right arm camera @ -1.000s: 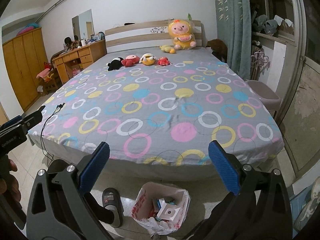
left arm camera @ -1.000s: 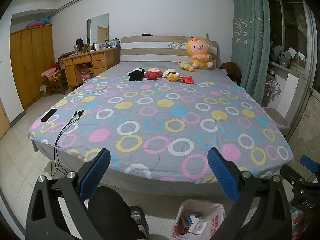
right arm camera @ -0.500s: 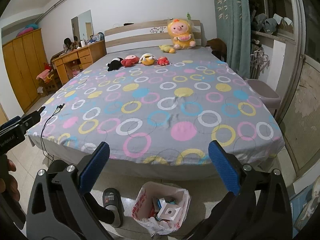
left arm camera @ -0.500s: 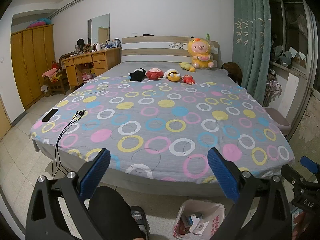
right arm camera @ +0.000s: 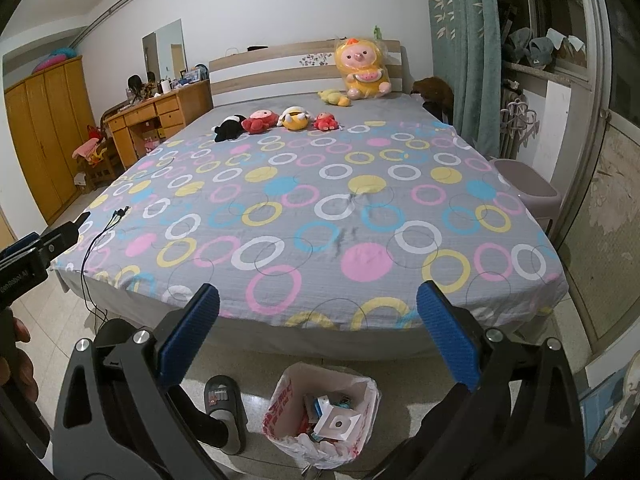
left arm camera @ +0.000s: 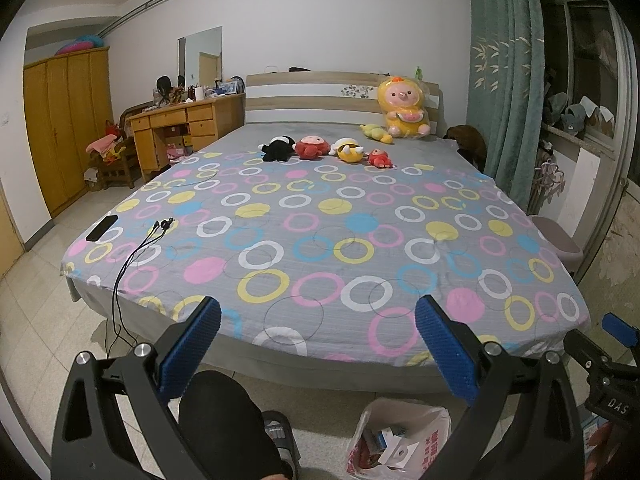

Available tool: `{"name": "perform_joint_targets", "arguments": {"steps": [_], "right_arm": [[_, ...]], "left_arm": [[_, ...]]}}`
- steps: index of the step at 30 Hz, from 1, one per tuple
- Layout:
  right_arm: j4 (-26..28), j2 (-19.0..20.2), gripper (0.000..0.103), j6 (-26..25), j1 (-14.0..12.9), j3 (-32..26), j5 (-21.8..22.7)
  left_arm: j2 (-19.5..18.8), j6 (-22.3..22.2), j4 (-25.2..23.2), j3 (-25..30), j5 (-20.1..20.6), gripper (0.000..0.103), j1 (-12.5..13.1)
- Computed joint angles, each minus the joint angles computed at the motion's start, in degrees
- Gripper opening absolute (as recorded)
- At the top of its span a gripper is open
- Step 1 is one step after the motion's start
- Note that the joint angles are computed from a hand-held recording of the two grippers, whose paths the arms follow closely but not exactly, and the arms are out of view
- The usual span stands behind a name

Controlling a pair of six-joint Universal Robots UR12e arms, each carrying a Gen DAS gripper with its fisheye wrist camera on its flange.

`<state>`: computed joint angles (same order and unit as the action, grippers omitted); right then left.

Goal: Collect trash

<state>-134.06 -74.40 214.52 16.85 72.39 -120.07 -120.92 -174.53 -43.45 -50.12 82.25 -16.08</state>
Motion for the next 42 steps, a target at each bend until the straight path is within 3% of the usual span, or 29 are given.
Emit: {"name": "perform_joint_targets", "arguments": {"steps": [26, 42], "right_arm": [[0.43, -0.19, 0.096, -1.09, -0.19, -0.20, -0.37], [0.70, -0.70, 0.096, -2.17, -0.63, -0.08, -0.22]], "left_arm": [[0.48, -0.77, -0.14, -0.30, -0.28, 0.095, 0.36], [-0.20, -5.08, -0.20, 1.16, -1.94, 0.095, 0.55]]}}
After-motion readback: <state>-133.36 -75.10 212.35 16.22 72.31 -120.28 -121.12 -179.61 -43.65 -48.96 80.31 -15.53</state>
